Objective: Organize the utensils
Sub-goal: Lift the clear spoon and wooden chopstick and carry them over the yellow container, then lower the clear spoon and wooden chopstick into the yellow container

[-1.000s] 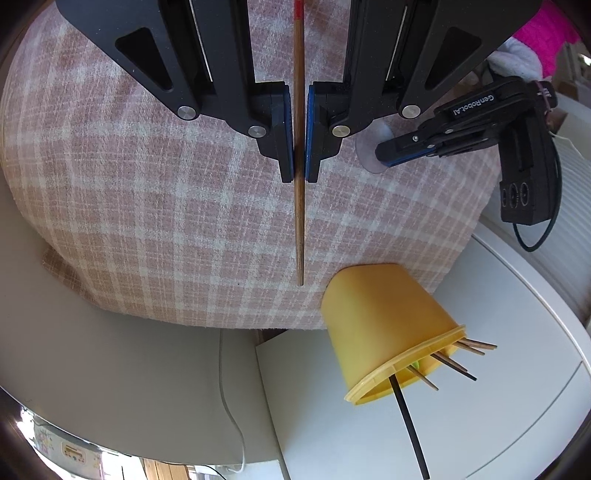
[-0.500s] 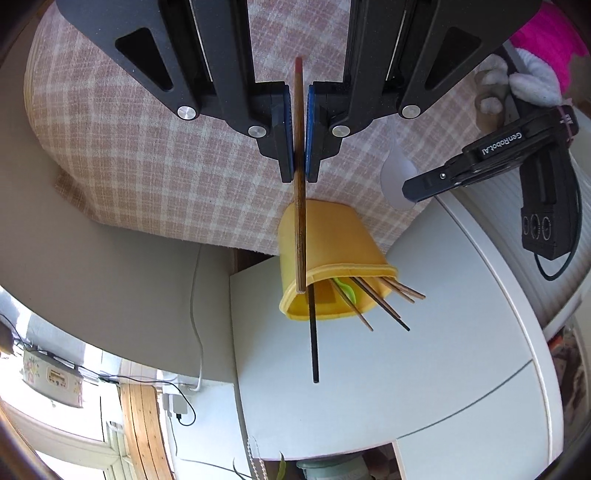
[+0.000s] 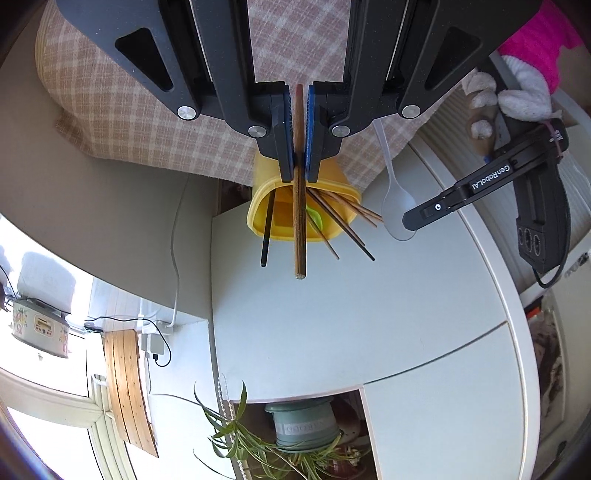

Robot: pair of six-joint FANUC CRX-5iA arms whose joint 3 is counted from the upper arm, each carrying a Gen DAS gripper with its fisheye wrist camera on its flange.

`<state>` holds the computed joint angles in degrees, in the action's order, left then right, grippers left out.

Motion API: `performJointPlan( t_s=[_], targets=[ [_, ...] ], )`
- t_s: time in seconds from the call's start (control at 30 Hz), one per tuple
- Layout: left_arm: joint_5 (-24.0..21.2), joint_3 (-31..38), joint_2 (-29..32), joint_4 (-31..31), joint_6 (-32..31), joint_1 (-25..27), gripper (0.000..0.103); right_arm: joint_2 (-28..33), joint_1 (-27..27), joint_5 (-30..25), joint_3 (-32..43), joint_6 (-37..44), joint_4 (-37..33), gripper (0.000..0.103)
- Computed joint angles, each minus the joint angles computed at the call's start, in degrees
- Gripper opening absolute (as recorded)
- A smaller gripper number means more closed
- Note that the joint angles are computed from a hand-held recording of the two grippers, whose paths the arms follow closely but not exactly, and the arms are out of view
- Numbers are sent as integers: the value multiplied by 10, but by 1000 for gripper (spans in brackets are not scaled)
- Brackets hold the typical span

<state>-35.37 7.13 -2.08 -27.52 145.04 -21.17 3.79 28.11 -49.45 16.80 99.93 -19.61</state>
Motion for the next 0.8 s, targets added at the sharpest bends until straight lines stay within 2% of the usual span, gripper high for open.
performJointPlan(
  t_s=[0.07, 0.23, 0.43, 0.63, 0.8],
  targets=[
    [0, 14, 10, 6, -15, 8, 0, 6, -1, -1, 14, 5, -4, 4],
    [-32, 72, 43, -30, -22, 9, 0, 25, -5, -4, 51, 13, -14, 4],
    [-40, 108, 61, -48, -23, 20, 0, 47, -8, -5, 94, 17, -21, 4],
    [-82, 157, 88, -114, 0, 4, 0, 64, -3, 16, 115, 8, -9, 4],
    [-110, 188, 116, -143, 0, -6, 0, 78, 12, 41, 113, -18, 31, 4]
  ],
)
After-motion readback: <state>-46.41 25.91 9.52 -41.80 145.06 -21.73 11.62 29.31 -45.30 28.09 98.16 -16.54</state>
